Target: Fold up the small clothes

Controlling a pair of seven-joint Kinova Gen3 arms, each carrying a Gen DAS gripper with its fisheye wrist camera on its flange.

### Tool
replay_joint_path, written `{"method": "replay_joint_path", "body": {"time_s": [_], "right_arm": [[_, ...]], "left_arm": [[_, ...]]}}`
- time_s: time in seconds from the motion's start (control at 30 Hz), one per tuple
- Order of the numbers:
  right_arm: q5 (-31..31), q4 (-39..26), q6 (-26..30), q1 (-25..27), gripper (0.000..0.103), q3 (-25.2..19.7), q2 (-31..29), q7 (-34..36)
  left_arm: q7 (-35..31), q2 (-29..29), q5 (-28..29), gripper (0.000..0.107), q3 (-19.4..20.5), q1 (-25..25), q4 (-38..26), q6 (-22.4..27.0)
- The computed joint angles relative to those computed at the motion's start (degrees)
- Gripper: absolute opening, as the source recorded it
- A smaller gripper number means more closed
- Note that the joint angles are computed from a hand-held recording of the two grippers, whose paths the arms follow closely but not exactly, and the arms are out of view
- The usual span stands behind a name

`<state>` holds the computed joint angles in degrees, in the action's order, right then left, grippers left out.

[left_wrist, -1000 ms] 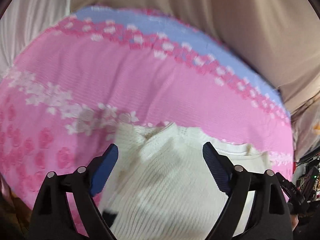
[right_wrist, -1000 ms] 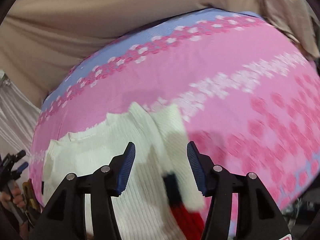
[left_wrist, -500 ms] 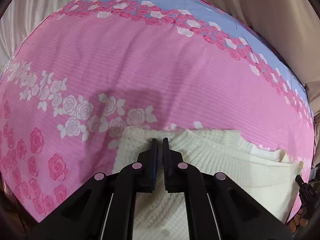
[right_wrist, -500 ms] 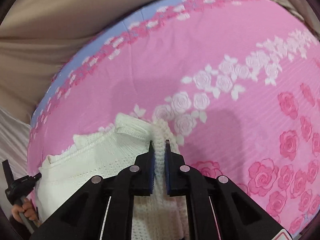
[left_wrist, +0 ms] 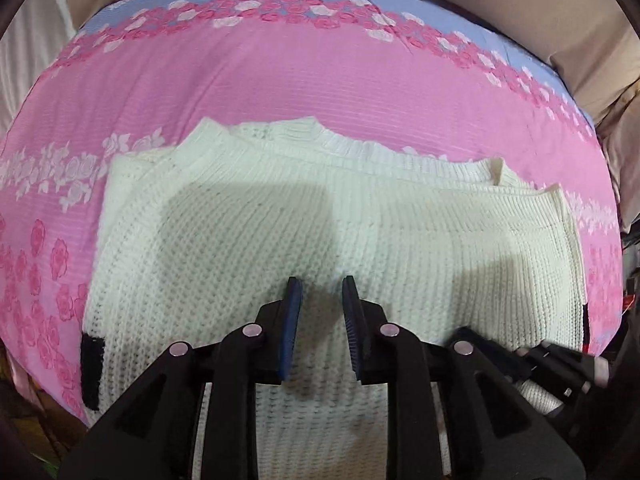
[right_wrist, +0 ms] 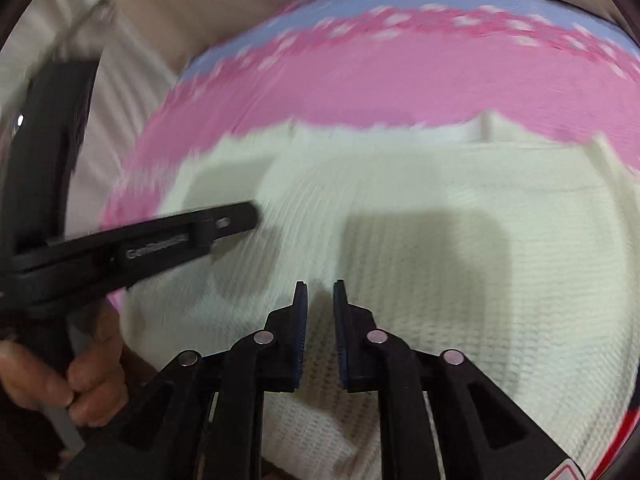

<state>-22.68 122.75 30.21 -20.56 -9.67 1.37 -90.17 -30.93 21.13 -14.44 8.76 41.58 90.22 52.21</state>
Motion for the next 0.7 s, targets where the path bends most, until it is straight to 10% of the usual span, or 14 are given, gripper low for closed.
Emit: {"method": "replay_joint_path", "body": {"time_s": [0.27,0.53,0.6,0.7], "right_arm": [[-13.64,9.20,5.28,13.89,0.000,16.17,-7.46,16.28],[-6.04,8.05,3.78,19.72,0.000,4.37,-10.60,4.01],[-1.43,6.95,2.46,25.01,0.019,-0.94,-12.60,-0.65],[4.83,4.44,1.76,31.91,0.048,-5.39,-11.49,-5.16]], "left_arm": [[1.05,-1.78,1.22,0.021,0.08,-2.02,3.67,-2.95],[3.40,-4.15,0.68,0.025,1.80,-4.15,5.55,-5.21],[8.06,-7.03,-2.36,0.057,-2.19,-2.20,7.51,-6.46],[12.14,-7.50,-5.93,0.071,-3.99,-3.87,7.96,-5.85]]}}
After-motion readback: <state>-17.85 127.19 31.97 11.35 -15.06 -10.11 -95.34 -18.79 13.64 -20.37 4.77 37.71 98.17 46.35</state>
